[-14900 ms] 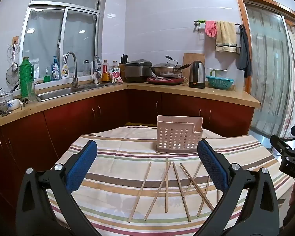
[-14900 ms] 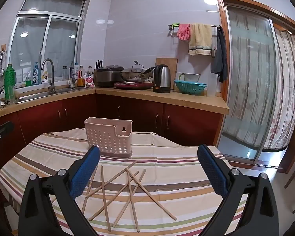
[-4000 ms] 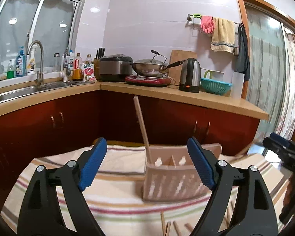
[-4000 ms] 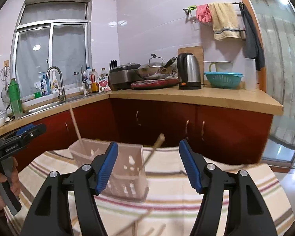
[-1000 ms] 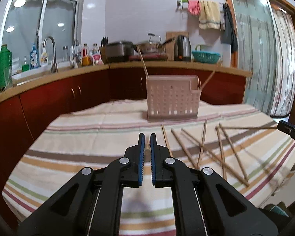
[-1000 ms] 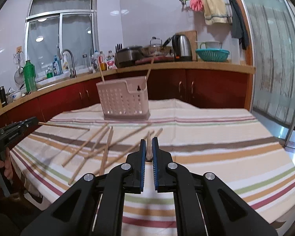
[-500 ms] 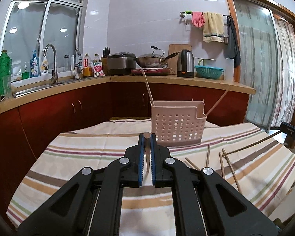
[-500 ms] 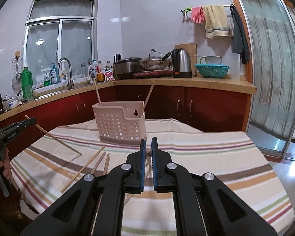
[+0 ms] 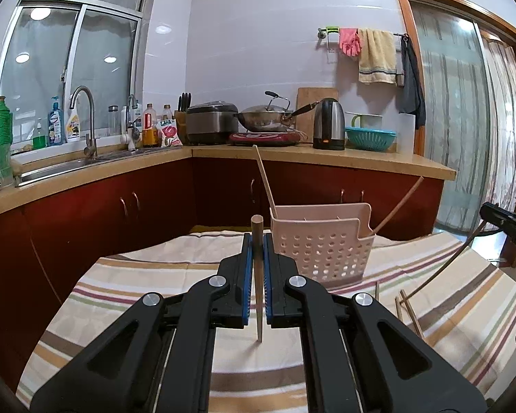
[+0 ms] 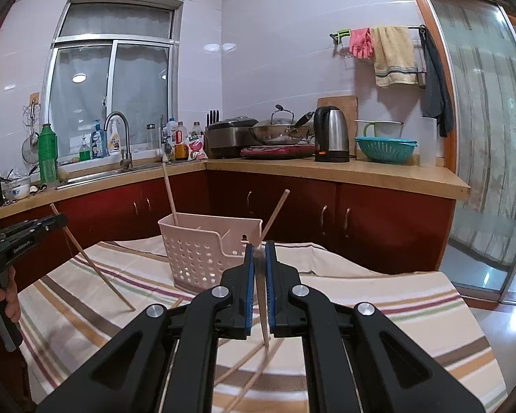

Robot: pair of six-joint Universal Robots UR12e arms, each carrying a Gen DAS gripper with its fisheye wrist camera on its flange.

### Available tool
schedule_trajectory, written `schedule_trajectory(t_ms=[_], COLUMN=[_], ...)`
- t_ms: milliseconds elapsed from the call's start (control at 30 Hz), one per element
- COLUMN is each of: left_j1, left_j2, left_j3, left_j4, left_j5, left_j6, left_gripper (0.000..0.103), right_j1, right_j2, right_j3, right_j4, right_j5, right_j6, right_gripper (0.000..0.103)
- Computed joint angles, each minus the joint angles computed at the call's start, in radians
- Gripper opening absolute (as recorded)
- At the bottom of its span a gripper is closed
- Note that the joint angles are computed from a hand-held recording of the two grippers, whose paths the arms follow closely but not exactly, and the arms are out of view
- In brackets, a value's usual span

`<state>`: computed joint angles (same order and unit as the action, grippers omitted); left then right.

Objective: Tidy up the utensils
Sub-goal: 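Lift both chopsticks and carry them over the pink caddy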

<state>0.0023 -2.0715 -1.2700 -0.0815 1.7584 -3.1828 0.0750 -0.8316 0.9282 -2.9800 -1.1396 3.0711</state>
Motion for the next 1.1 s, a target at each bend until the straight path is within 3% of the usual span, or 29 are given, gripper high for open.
schedule_trajectory(t_ms=[367, 700, 1100], left_j1=[0.011, 0.024, 0.022], left_j2=[-0.05, -0.08, -0.128], left_j3=[0.086, 0.182, 0.33], left_j4=[-0.025, -0.036, -0.016], left_j5=[-0.037, -0.122, -0.163], left_j6=[0.017, -0.006, 0.046], left_gripper=[0.006, 0.006, 0.006], right_j1=[0.01, 0.003, 0.013], right_j2=[0.059, 0.101, 0.215], right_j3=[-0.108, -0.23, -0.483], right_j4=[0.047, 0.069, 0.092], right_j5=[0.001, 0.076, 0.131], right_j6=[0.003, 0.069, 0.095], right_gripper=[0.007, 0.006, 0.006])
